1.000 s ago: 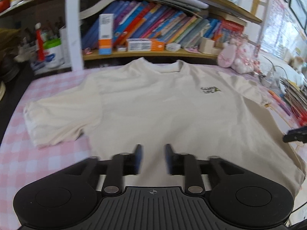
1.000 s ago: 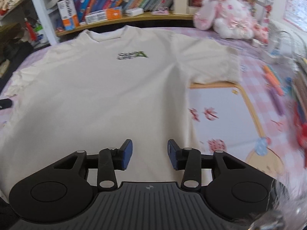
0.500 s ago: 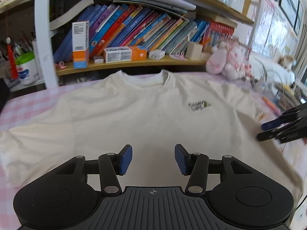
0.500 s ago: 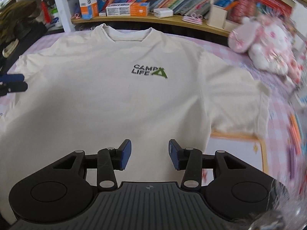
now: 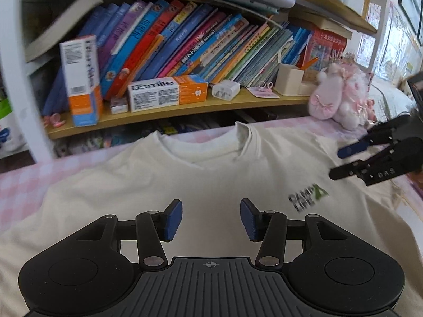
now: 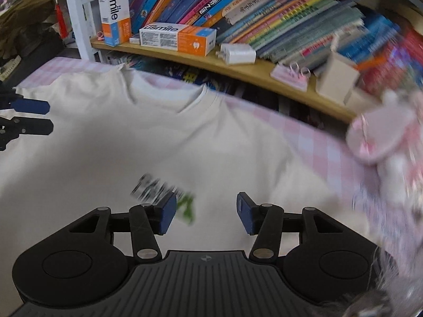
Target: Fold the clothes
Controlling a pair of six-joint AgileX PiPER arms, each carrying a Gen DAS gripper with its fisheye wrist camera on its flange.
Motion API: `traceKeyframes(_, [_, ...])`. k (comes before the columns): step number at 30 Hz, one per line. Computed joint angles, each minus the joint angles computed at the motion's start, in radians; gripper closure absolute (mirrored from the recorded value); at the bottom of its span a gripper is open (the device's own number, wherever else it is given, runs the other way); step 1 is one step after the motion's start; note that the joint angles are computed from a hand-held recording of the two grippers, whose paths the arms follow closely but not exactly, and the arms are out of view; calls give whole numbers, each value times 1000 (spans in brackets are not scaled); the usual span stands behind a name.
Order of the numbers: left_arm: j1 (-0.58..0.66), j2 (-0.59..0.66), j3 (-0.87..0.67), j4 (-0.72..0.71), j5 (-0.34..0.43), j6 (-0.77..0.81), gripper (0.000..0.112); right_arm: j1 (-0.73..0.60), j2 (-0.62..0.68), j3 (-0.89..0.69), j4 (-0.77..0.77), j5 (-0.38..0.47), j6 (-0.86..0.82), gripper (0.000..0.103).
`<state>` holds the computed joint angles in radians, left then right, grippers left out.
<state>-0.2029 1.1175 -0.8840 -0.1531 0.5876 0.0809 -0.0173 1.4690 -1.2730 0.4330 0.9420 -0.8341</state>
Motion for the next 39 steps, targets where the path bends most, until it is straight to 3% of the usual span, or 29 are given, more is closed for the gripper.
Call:
traceKeyframes(6, [-13,176,-79,-70,-94,64,88,26,188,-157,14,-39,13,54])
traceKeyframes(13, [-13,295,-154,-99,-111,100,94,60,266,-202,51,-73,-5,45])
traceKeyframes(20, [28,412,-249,-79,-96,79,96,128,338,-280,92,-91,-6,45])
traceKeyframes(25, [68,494,-334,-75,-28,121,101,223,421,-382,-46,-106,79,43])
traceKeyframes(29, [76,548,-393,-7,-43,56,101,256,466,-406,-116,-193,175,40])
traceKeyframes(32, [89,588,-424,17,-65,-7,101,248,539,-504,-137,-180,357,36])
traceKeyframes(36, [121,601,-412,-84,-116,33,99,228,579,-555,-108,-168,396,31])
traceKeyframes(39, [174,583,-406,-276,-60,188,98,204,582,-589,-75,-97,344,31])
